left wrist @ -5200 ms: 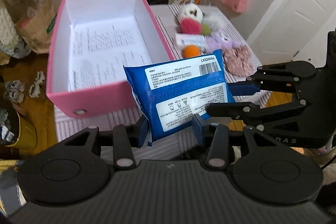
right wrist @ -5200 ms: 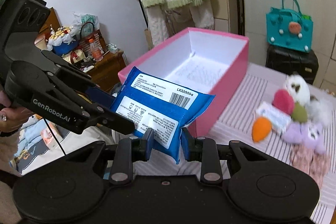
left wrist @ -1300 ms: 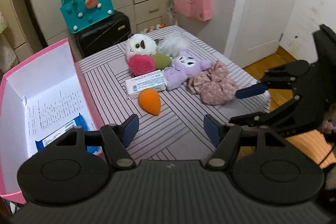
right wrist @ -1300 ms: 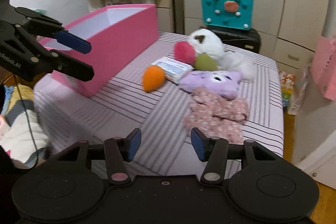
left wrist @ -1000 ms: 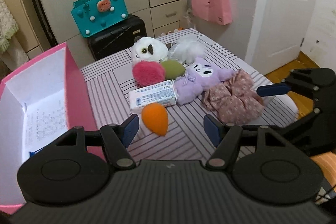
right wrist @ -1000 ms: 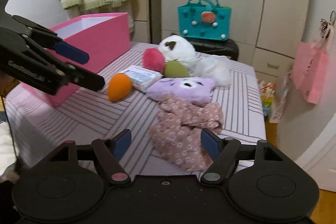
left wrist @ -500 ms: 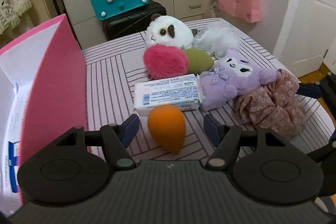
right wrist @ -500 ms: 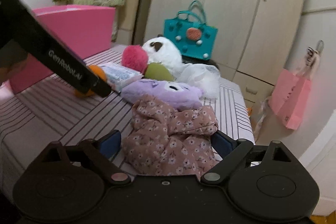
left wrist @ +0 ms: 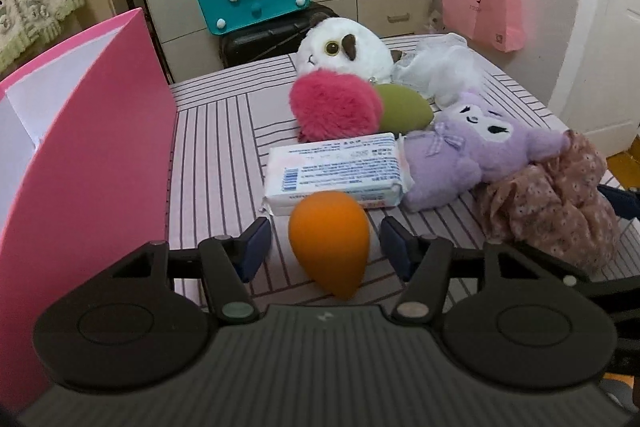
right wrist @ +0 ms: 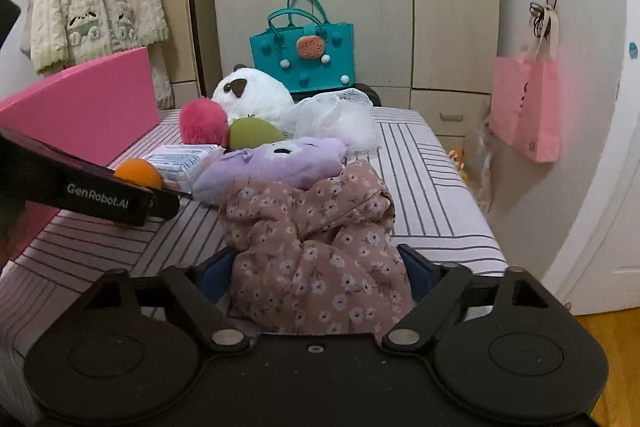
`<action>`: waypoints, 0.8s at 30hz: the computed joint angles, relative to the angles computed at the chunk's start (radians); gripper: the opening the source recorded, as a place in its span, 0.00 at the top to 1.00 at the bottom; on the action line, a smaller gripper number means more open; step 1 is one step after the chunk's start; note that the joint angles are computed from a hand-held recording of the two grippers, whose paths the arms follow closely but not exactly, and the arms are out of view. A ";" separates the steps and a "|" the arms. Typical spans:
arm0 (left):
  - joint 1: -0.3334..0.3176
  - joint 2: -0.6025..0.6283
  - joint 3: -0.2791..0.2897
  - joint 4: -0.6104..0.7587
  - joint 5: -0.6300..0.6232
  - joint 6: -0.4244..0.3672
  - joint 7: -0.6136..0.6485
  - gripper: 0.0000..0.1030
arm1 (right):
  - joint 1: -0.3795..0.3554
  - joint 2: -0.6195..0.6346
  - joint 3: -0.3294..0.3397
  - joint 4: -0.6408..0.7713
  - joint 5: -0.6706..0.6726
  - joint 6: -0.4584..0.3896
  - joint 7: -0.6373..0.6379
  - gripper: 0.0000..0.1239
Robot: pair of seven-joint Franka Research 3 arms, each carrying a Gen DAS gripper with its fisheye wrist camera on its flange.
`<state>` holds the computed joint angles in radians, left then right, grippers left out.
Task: Organize soft objects
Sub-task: 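Grasp the orange sponge with the left tool while the right tool grasps the floral cloth, then carry the sponge and floral cloth over the pink box with both tools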
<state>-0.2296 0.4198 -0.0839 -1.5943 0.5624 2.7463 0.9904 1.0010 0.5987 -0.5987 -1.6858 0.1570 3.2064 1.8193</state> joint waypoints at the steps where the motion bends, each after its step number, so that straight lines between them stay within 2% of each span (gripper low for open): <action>1: -0.001 -0.001 0.002 -0.004 0.001 0.008 -0.007 0.44 | -0.001 -0.004 0.003 -0.005 0.001 0.001 0.000 0.34; 5: 0.001 0.005 0.006 -0.011 -0.001 0.047 -0.025 0.47 | 0.048 -0.002 -0.055 -0.019 0.004 -0.007 0.029 0.43; 8: -0.001 0.002 0.017 -0.028 0.015 0.085 -0.045 0.53 | 0.069 -0.008 -0.071 -0.035 -0.001 0.003 0.030 0.54; 10: -0.001 -0.003 0.020 -0.036 0.015 0.094 -0.053 0.64 | 0.089 -0.005 -0.089 -0.040 0.002 0.008 0.028 0.66; 11: -0.004 -0.005 0.024 -0.038 0.020 0.091 -0.059 0.64 | 0.098 -0.004 -0.097 -0.044 0.006 0.011 0.026 0.70; 13: 0.009 -0.011 0.008 -0.044 -0.001 0.087 -0.047 0.64 | 0.105 -0.009 -0.097 -0.052 0.025 0.018 0.027 0.83; 17: 0.070 -0.035 -0.055 -0.095 -0.099 0.139 0.042 0.64 | 0.153 0.001 -0.142 -0.063 0.075 0.017 0.061 0.84; 19: 0.082 -0.054 -0.069 -0.120 -0.138 0.144 0.072 0.64 | 0.175 0.007 -0.160 -0.069 0.084 0.021 0.063 0.84; 22: 0.072 -0.092 -0.056 -0.161 -0.145 0.149 0.078 0.64 | 0.167 -0.011 -0.131 -0.080 0.091 0.031 0.042 0.85; 24: 0.086 -0.120 -0.070 -0.198 -0.175 0.167 0.098 0.64 | 0.159 -0.030 -0.105 -0.090 0.091 0.037 0.016 0.85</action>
